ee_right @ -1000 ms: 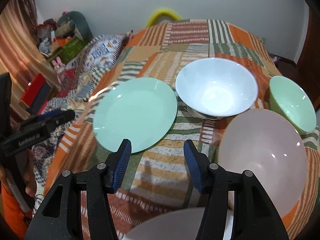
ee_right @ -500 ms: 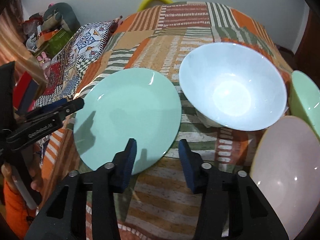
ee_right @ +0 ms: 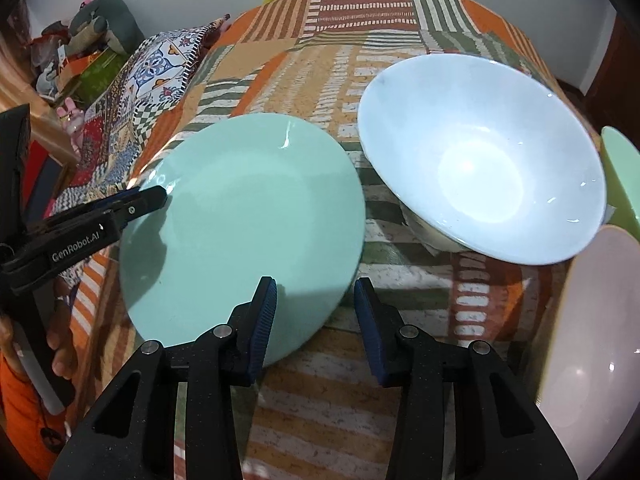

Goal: Organize plates and bowls
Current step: 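Grasp the mint green plate rim with the left tool while the right tool grips it too, then carry the mint plate with both tools and lower it onto the white plate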

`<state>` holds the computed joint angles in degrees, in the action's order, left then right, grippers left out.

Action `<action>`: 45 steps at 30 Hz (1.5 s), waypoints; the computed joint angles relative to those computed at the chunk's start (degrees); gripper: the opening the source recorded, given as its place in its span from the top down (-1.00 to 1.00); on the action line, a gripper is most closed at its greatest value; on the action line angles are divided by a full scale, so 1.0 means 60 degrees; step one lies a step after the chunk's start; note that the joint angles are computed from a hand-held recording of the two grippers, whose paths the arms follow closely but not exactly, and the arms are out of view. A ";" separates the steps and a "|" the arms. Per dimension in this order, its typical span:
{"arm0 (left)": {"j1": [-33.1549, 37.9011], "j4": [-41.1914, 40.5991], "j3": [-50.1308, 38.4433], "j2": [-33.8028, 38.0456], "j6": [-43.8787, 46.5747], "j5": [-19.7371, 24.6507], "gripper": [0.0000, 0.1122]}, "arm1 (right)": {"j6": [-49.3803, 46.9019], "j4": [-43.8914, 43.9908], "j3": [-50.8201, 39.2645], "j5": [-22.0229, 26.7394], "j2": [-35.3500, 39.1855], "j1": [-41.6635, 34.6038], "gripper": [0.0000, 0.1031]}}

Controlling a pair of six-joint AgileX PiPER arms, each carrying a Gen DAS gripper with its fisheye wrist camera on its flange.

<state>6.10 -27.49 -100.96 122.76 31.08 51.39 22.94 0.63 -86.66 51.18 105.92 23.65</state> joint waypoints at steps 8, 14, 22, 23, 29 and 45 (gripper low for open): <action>0.0031 -0.0225 -0.0109 0.0095 0.0167 0.0308 0.50 | 0.0076 0.0172 -0.0150 0.0140 0.0109 -0.0002 0.34; 0.0310 -0.0284 0.1308 -0.0825 0.0620 0.0015 0.50 | -0.0431 0.0526 0.0134 0.0108 -0.0131 0.0079 0.35; 0.0918 -0.0728 0.3988 -0.2546 0.1857 -0.0353 0.50 | -0.1065 0.1052 0.0985 -0.0116 -0.0765 0.0162 0.56; 0.0997 -0.0787 0.4211 -0.2700 0.1960 -0.0337 0.50 | -0.1124 0.1048 0.1074 -0.0117 -0.0845 0.0191 0.58; 0.1270 -0.0603 0.5223 -0.3622 0.1680 -0.0345 0.50 | -0.1433 0.1114 0.1415 -0.0118 -0.1286 0.0461 0.59; 0.1522 -0.1122 0.6714 -0.6722 0.1766 0.0266 0.50 | -0.0480 0.0071 0.2834 -0.0499 -0.3519 0.1049 0.59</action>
<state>15.23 -34.22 -60.68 82.43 41.67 52.99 20.06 1.05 -69.66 48.18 84.81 29.94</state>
